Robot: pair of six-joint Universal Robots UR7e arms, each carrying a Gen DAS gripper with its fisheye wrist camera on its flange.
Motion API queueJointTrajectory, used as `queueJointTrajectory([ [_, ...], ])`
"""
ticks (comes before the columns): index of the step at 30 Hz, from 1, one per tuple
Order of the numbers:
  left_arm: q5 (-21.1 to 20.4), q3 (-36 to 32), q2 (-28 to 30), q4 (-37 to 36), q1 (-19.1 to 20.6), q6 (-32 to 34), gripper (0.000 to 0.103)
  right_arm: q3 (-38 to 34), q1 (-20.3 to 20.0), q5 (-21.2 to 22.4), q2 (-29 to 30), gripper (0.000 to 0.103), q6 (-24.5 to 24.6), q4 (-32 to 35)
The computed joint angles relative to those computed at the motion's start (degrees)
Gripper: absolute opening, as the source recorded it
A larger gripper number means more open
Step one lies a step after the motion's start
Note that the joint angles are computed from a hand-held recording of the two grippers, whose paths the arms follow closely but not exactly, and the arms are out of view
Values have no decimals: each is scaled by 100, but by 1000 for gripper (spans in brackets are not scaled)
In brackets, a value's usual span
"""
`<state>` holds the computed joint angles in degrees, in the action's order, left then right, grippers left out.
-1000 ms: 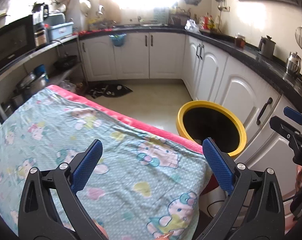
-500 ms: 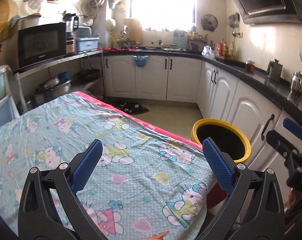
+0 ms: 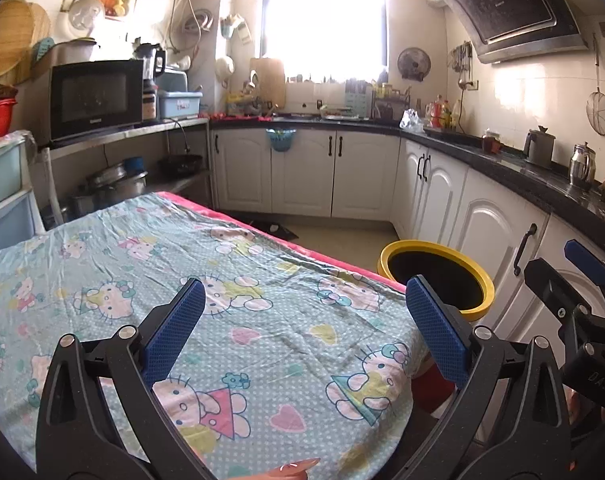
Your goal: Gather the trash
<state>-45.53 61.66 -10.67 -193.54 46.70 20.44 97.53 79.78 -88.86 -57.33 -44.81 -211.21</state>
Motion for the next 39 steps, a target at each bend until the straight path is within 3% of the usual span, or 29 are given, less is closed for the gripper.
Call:
queueJointTrajectory([
  [5,-14,98,18,-335,11,91,92,137,-56,44,72,97,-51,-467],
  [39,-64,132,39,-414,50,107,92,140,-60,-99,181,97,-69,-625],
])
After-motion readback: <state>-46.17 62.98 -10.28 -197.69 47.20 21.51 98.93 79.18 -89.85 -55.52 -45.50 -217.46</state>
